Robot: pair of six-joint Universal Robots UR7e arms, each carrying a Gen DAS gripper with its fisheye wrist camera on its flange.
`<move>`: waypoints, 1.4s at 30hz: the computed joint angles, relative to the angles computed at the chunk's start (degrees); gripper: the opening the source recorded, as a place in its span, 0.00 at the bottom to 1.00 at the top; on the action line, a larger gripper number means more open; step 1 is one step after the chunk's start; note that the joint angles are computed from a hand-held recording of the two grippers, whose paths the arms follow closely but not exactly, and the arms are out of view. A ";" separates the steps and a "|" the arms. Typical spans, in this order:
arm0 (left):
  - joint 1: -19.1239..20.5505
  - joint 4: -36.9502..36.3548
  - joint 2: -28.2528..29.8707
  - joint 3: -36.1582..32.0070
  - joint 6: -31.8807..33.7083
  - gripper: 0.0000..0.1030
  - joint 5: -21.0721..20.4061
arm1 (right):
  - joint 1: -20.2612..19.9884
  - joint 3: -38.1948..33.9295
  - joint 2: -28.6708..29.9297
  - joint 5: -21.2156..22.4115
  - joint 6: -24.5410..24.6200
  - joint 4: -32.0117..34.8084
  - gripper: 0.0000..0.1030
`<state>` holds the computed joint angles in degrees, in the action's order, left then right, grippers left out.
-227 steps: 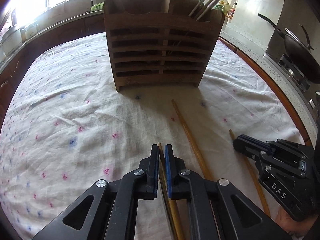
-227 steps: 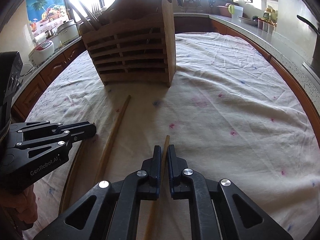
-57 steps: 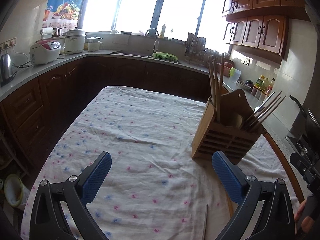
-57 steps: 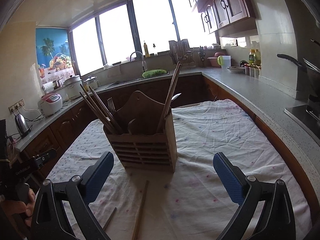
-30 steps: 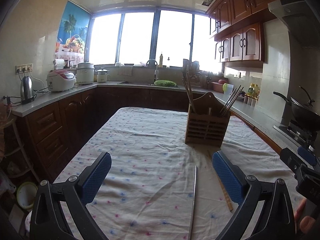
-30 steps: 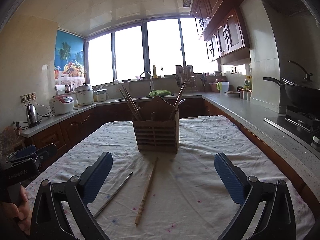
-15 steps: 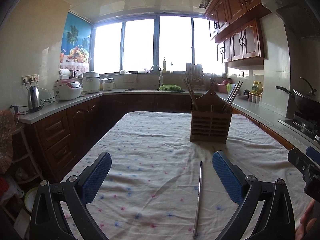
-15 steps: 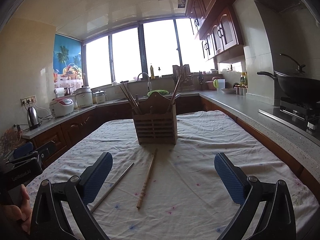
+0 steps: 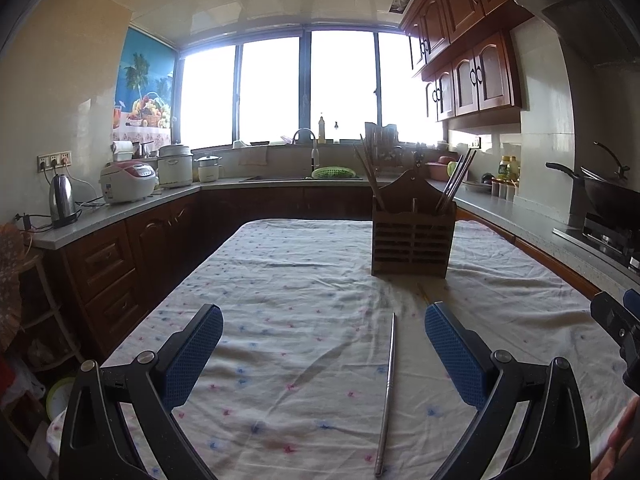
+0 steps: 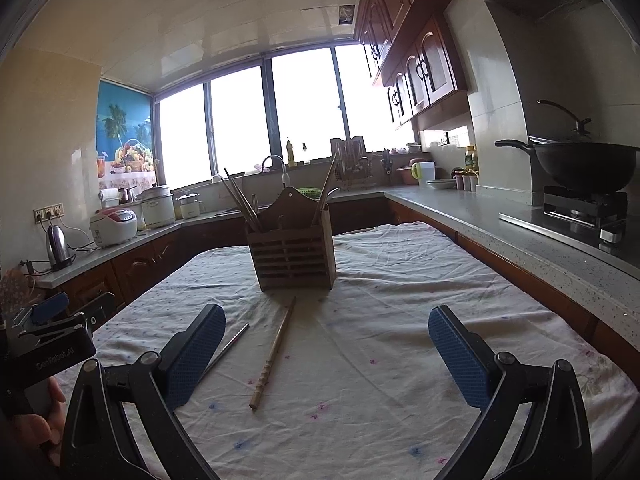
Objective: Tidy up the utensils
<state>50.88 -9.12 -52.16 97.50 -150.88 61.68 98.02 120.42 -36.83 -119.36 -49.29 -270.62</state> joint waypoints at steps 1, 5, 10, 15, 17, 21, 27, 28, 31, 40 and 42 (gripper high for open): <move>-0.02 0.02 -0.01 0.06 -0.22 0.99 -0.06 | 0.02 -0.12 0.28 -0.06 -0.37 -0.47 0.99; -0.01 0.52 0.00 -0.17 -0.95 0.99 -0.13 | -0.12 -0.27 0.85 0.21 -1.41 -1.44 0.99; -0.15 0.92 0.08 -0.20 -1.58 0.99 -0.44 | -0.05 -0.37 0.93 0.38 -1.97 -1.42 0.99; -0.22 -0.15 -0.30 0.65 -1.16 0.99 -0.28 | -0.05 -0.44 1.09 0.92 -1.96 -1.49 0.99; -0.17 -0.51 -0.44 0.91 -1.15 0.99 -0.07 | 0.02 -0.50 1.16 1.02 -2.04 -1.45 0.99; -0.12 -1.34 -0.70 1.66 -0.89 0.99 0.19 | 0.03 -0.47 1.24 1.59 -2.14 -1.45 0.99; -0.58 -1.88 -0.91 2.37 -0.15 0.99 0.09 | 0.13 -0.33 1.10 1.26 -1.52 -1.21 0.99; -0.67 -2.15 -1.03 2.67 0.06 0.99 0.02 | 0.10 -0.26 1.12 1.20 -1.41 -1.33 0.99; -0.97 -2.49 -1.16 3.11 0.46 0.99 0.01 | 0.03 -0.06 0.90 0.99 -0.76 -1.08 0.99; -1.49 -2.31 -1.24 3.50 -0.07 0.99 -0.57 | -0.15 0.39 0.70 1.02 -0.02 -1.48 0.99; -1.57 -2.23 -1.23 3.49 0.00 0.99 -0.65 | -0.14 0.40 0.68 1.05 -0.06 -1.44 0.99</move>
<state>49.32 -11.36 -53.39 100.99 -150.89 61.03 97.87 120.82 -36.16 -118.30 -49.36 -272.06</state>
